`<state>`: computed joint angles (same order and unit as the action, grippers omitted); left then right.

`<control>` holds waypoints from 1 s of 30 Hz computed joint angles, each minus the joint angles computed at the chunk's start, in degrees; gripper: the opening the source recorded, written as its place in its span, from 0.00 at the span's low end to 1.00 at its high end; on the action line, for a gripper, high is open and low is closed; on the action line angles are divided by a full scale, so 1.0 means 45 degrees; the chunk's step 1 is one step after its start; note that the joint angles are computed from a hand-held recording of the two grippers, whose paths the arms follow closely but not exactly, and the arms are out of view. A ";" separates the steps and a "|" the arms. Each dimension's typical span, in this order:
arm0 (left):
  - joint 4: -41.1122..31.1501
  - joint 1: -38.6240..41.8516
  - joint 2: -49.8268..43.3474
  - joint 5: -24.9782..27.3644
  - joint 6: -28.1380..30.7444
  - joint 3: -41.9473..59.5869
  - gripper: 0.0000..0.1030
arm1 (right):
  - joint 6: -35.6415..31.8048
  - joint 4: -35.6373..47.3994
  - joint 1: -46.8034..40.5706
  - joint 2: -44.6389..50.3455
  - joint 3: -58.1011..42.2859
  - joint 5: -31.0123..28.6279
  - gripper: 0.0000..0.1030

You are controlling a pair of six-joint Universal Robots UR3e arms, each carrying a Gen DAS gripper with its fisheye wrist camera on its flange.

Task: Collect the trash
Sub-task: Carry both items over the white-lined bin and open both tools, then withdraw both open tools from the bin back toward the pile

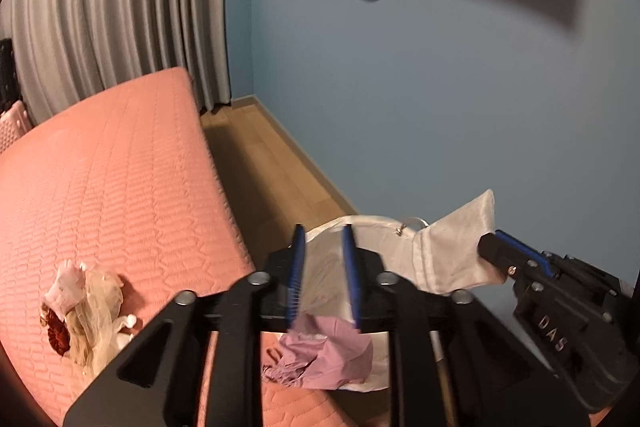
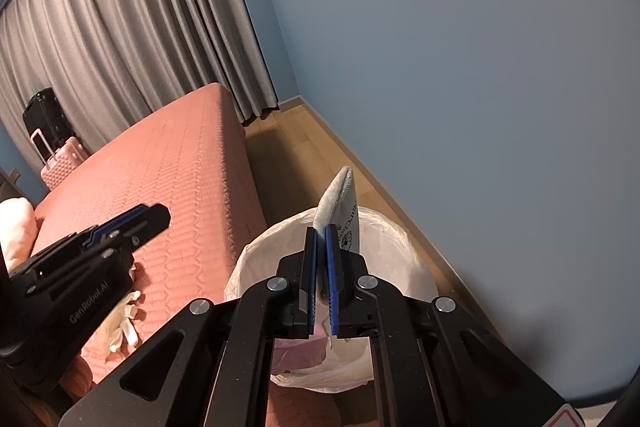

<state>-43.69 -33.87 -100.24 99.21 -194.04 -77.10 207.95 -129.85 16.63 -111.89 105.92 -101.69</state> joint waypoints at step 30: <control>0.2310 0.0684 0.0839 -0.0213 -0.0198 -0.6773 0.53 | 0.1187 -0.0771 0.1519 0.0255 0.1354 -0.0447 0.33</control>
<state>-33.29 -30.79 -96.47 98.25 -194.94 -107.58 213.30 -133.32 23.47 -110.74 112.02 -103.70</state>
